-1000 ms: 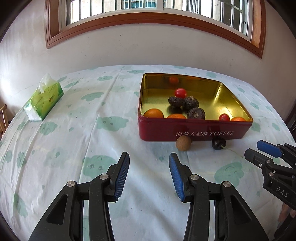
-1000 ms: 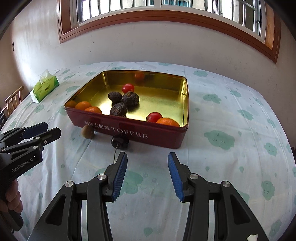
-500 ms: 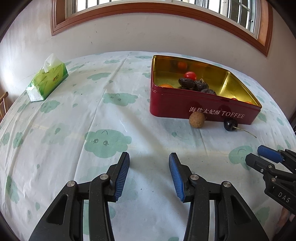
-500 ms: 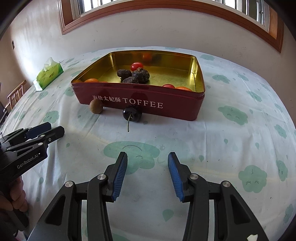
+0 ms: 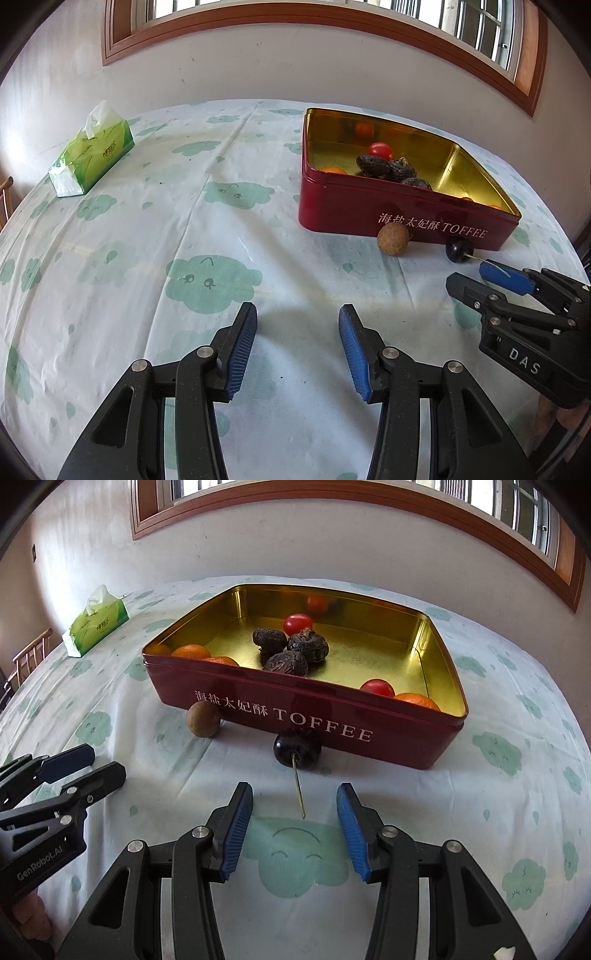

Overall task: Organize fruits
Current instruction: 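Move both open tools back toward the brown fruit and dark cherry, then close the right tool on the dark cherry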

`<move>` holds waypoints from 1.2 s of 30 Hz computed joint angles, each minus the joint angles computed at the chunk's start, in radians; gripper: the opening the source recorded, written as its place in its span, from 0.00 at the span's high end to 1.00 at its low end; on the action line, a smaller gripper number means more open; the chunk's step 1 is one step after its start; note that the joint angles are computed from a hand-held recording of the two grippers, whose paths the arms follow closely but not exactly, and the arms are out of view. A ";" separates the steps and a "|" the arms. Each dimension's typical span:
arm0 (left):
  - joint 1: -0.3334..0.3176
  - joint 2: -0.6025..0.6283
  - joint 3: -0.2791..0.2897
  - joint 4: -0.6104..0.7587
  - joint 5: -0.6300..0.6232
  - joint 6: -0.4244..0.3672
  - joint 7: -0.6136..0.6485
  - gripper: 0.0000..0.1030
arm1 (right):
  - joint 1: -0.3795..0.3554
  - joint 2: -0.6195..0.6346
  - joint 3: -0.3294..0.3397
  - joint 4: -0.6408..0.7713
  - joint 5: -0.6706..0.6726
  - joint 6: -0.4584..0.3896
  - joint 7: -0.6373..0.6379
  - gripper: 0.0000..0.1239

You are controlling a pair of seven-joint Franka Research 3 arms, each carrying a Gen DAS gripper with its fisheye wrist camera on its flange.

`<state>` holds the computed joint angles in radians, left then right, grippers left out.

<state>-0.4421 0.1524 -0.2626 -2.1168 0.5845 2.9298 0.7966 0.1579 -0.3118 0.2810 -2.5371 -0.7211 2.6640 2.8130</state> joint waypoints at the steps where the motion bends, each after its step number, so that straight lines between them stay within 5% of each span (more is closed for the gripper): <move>1: 0.000 0.000 0.000 0.000 0.000 0.000 0.000 0.53 | -0.006 0.009 0.000 0.009 -0.006 0.000 0.004 0.64; 10: -0.004 0.001 0.002 0.003 0.008 -0.004 -0.006 0.52 | -0.002 0.058 -0.032 0.053 -0.046 -0.002 0.023 0.67; 14: -0.009 0.003 0.003 0.007 0.021 -0.013 -0.014 0.52 | 0.007 0.061 -0.037 0.057 -0.058 -0.005 0.022 0.79; 36: -0.032 0.050 -0.016 0.080 0.007 -0.045 0.045 0.52 | -0.057 -0.113 -0.007 -0.106 0.031 0.006 -0.003 0.79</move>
